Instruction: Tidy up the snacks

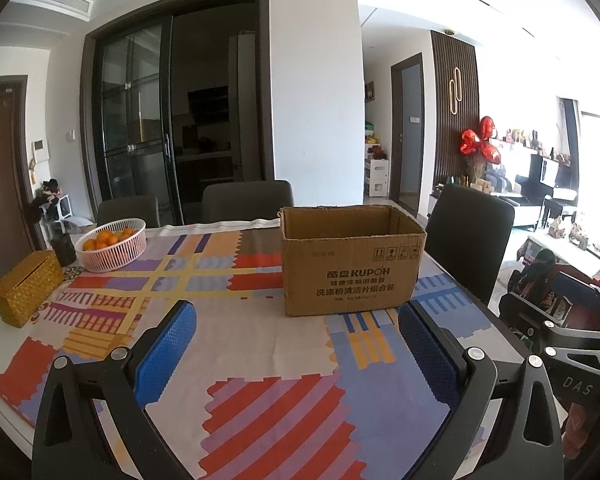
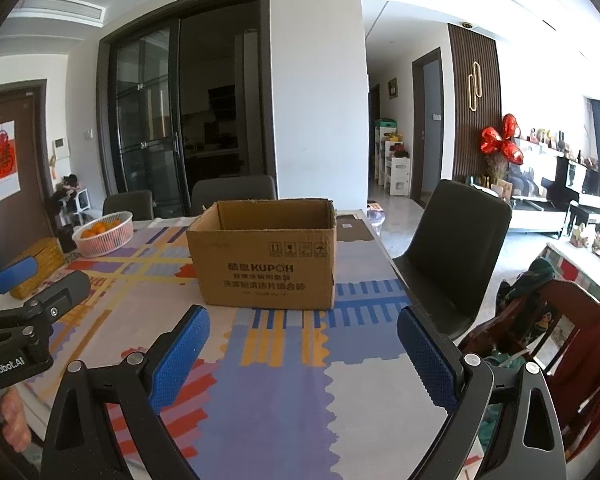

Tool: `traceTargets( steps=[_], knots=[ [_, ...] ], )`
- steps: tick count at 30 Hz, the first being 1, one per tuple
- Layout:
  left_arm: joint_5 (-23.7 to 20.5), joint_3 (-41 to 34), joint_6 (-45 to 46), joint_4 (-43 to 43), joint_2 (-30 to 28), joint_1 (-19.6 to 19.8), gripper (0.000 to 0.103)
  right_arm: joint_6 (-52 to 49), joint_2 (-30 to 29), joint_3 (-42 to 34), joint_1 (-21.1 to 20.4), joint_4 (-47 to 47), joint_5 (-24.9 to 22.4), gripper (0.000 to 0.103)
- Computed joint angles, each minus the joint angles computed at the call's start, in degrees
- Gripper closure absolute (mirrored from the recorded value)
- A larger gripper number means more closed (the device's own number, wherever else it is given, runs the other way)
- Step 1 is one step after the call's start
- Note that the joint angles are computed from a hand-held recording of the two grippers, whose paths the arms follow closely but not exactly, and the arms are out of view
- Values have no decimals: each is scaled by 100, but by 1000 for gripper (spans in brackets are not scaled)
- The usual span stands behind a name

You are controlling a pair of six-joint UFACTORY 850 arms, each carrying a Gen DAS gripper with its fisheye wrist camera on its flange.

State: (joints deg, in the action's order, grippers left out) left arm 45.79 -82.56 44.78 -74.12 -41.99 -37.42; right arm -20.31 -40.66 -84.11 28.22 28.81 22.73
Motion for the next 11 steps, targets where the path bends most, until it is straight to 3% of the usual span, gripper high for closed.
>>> traceTargets(
  steps=[11],
  knots=[
    [-35,-26,6,-77,-35,8,0,-41,-39,-63,4,18,-56,7]
  ],
)
